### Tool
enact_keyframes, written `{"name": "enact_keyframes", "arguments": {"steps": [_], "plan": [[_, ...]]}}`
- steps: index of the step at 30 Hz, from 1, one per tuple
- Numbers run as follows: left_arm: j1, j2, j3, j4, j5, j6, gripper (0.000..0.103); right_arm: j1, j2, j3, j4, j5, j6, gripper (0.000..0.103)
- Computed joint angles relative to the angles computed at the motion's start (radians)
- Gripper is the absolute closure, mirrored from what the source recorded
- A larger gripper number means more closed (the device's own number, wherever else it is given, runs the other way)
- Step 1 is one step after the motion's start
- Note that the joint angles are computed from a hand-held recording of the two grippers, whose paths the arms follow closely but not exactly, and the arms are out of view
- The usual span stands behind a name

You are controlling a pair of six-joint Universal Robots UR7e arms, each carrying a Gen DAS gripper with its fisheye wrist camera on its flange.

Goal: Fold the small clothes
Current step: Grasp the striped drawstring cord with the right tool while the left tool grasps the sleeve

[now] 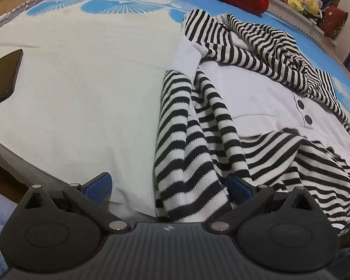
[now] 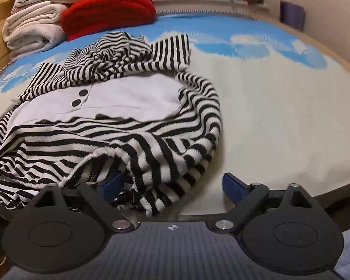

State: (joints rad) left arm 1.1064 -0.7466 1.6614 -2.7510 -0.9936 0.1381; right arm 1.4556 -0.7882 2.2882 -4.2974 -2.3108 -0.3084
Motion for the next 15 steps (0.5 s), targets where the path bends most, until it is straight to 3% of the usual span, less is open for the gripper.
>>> {"name": "enact_keyframes", "arguments": {"steps": [2, 3, 4, 5, 6, 7, 8, 15], "plan": [[0.002, -0.009, 0.003, 0.020, -0.017, -0.013, 0.004, -0.024, -0.034, 0.030, 0.059, 0.074, 0.047, 0.034], [0.001, -0.015, 0.008, 0.023, -0.020, -0.016, 0.009, -0.037, -0.051, 0.043, 0.093, 0.112, 0.075, 0.048], [0.000, -0.022, 0.010, 0.037, -0.027, -0.020, 0.013, -0.037, -0.050, 0.045, 0.096, 0.117, 0.081, 0.069], [-0.001, -0.031, 0.012, 0.056, -0.033, -0.026, 0.024, -0.036, -0.047, 0.044, 0.091, 0.116, 0.073, 0.076], [-0.001, -0.043, 0.015, 0.072, -0.049, -0.029, 0.048, -0.036, -0.052, 0.048, 0.093, 0.122, 0.077, 0.079], [0.003, -0.056, 0.014, 0.097, -0.087, -0.029, 0.063, -0.035, -0.053, 0.051, 0.083, 0.125, 0.077, 0.084], [0.009, -0.069, 0.009, 0.132, -0.132, -0.040, 0.086, -0.032, -0.052, 0.054, 0.068, 0.126, 0.070, 0.084], [-0.010, -0.141, 0.028, 0.190, -0.162, -0.082, 0.094, 0.021, -0.098, 0.142, -0.045, 0.156, 0.015, 0.088]]}}
